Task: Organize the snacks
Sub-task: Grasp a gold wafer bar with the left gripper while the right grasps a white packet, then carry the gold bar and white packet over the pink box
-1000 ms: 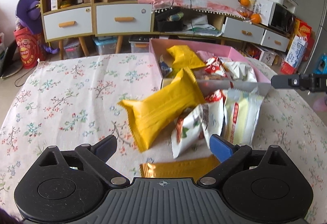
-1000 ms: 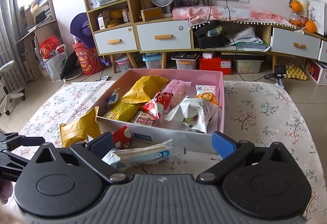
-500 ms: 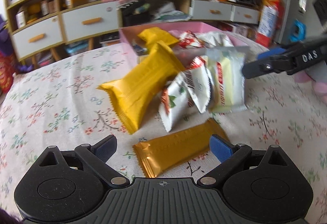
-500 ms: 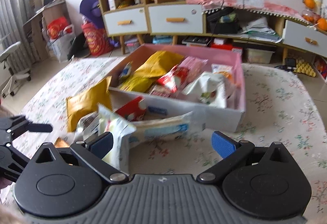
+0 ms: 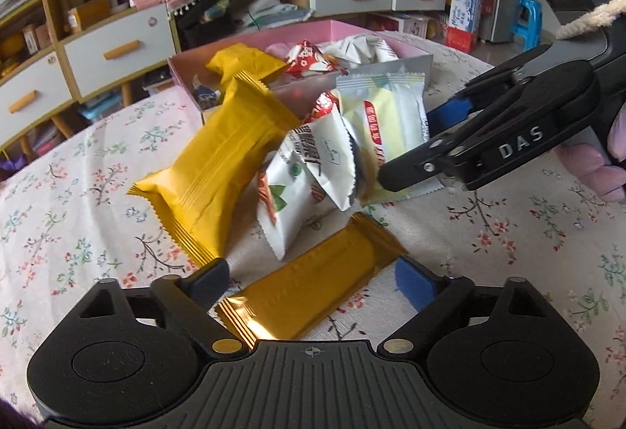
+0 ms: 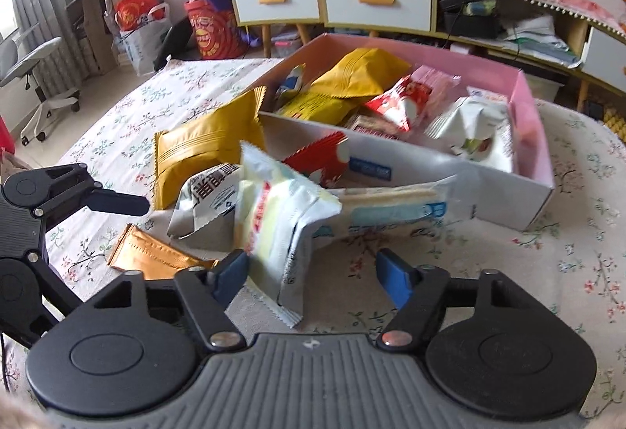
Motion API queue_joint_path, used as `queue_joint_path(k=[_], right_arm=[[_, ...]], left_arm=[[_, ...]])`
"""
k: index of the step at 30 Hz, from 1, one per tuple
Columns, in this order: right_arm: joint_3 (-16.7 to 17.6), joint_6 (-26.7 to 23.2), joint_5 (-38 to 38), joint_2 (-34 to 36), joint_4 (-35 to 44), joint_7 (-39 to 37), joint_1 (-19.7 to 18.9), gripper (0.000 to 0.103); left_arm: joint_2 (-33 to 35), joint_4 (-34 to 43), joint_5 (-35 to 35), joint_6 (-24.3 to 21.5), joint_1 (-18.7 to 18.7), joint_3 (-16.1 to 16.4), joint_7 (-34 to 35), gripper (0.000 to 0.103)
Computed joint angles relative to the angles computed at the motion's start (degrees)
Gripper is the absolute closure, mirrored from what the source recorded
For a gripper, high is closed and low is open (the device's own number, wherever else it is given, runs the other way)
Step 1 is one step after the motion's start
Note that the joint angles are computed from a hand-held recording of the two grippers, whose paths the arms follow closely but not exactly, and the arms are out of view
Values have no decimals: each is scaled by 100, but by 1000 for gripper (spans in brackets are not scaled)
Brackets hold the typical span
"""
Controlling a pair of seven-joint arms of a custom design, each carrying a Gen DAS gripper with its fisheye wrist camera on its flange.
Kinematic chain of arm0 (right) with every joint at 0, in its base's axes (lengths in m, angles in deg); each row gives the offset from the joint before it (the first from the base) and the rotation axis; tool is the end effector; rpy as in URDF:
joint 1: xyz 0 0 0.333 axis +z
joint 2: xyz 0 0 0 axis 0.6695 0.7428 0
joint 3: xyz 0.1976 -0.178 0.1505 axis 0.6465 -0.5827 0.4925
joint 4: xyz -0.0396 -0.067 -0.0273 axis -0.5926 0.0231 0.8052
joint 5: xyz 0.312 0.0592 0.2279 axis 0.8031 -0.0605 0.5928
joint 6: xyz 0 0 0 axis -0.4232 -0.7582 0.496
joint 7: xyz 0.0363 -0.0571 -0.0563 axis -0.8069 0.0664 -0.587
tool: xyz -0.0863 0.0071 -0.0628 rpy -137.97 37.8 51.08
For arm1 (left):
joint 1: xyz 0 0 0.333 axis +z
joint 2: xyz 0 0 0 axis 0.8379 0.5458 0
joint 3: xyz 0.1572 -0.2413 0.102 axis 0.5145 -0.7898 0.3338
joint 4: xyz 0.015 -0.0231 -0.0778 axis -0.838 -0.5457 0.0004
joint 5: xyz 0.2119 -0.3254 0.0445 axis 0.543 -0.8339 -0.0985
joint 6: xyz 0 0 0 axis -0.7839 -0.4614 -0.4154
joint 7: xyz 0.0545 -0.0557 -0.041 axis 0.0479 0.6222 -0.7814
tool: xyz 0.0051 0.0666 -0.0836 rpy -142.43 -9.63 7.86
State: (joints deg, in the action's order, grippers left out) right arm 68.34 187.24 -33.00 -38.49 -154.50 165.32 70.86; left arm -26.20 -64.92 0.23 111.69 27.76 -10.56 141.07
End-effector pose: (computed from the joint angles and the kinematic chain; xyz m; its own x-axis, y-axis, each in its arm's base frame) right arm 0.5496 0.2754 0.3006 0.2947 -0.9445 -0.1450 -0.7443 -0.1317 -0.6547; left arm 0.5637 -0.4748 0.2729 -0.7035 -0.7099 -0.0334 -0.4968 0.5249 -0.6911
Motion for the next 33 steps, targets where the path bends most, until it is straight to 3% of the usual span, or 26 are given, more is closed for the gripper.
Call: queue_joint_path(k=[3,8,11,15,18,25,33], right_arm=[[342,-9,-5,-3,13,-78,-312,48],[1405,-12,22,-17,-29,-340,-1315,71],[1523,-27,55,-16,-11,-408,-1412,77],[2006,-18,97,-3,-21,-576,-1865,87],[1966,-68,133,-17,-1,-617,-1816,88],[1955,-31,299,-70,-12,-643,-1790,89],[1823,30,282,-77,-7,-606,-1653,89]], left_arm=[[-40,-52,-97,-144,220,-296,170,26],[-117,-86,-222,-340,288,-439,334,44],[-173,-131,-277,-401,265,-436,357,52],[-244,-194,-320,-468,237,-434,372,63],[-292,-216,-306,-479,113,-297,247,73],[-318,-151,-268,-588,-72,-54,-290,75],[-416,-208,-234,-733,-3,-136,-509,75]])
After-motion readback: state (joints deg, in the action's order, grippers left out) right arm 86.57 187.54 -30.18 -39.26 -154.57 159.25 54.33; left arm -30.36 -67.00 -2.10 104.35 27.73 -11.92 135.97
